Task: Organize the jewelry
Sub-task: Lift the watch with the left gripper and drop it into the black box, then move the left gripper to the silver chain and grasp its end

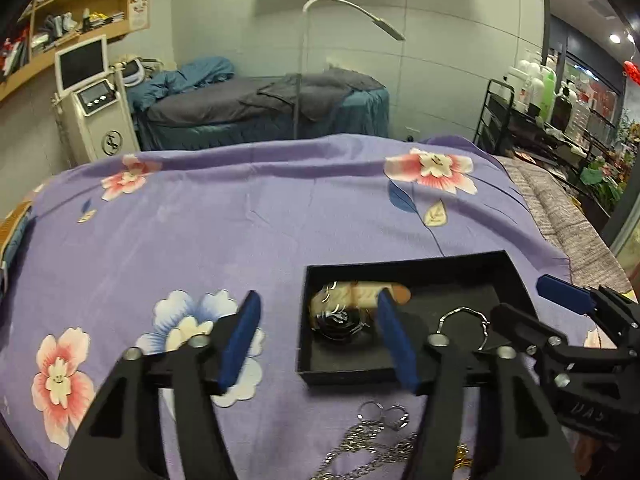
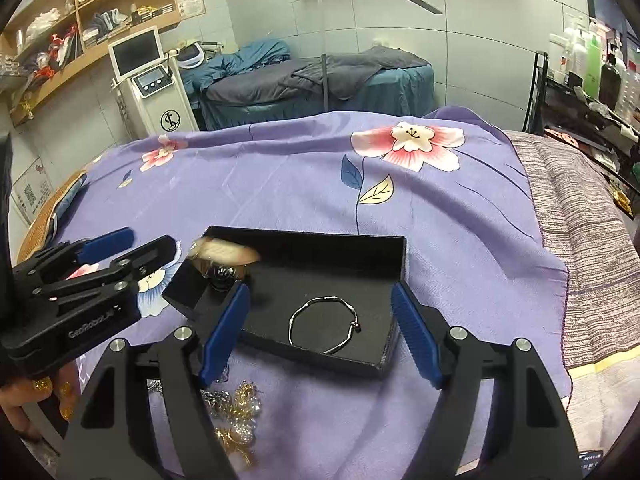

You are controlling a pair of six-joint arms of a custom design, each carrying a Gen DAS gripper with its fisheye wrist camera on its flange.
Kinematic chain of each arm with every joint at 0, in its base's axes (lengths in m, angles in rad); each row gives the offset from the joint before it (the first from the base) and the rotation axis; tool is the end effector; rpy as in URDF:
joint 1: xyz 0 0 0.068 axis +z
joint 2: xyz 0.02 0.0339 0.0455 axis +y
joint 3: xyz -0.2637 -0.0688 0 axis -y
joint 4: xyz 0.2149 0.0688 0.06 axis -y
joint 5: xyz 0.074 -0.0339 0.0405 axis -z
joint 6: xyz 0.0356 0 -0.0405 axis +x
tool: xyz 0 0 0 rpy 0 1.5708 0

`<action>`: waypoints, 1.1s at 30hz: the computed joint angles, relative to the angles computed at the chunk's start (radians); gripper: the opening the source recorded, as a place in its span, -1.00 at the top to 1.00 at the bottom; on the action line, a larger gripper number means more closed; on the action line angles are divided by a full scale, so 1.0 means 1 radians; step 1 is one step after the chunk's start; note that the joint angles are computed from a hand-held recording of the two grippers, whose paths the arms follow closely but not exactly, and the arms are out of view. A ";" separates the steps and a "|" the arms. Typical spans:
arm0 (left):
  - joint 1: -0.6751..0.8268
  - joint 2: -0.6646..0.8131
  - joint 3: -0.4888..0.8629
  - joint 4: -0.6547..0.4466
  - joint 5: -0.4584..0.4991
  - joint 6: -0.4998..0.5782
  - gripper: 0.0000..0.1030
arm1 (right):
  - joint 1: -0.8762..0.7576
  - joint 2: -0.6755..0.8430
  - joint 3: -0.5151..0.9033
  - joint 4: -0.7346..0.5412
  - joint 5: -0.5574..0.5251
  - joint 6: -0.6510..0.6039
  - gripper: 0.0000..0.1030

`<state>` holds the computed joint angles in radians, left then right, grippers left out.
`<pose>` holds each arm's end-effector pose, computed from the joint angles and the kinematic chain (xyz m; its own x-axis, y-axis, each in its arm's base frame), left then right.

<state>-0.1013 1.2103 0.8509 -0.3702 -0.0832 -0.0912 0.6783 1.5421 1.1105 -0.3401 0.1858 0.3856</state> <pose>0.2300 -0.0204 0.2679 -0.6640 -0.0237 -0.7474 -0.0214 0.9997 -0.0127 0.2462 0.1899 0.2657 -0.6963 -0.0864 -0.7125 -0.2716 0.9506 0.1502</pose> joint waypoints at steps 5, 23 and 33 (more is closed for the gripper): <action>0.072 -0.046 -0.030 -0.046 0.059 -0.011 -0.58 | -0.001 -0.034 -0.035 -0.024 -0.023 0.036 -0.46; 0.006 -0.193 -0.174 -0.205 0.065 0.039 -0.88 | 0.107 -0.115 -0.170 -0.075 -0.058 0.080 -0.53; 0.059 -0.245 -0.234 -0.221 0.054 0.103 -0.88 | 0.099 -0.146 -0.196 -0.104 -0.062 0.095 -0.53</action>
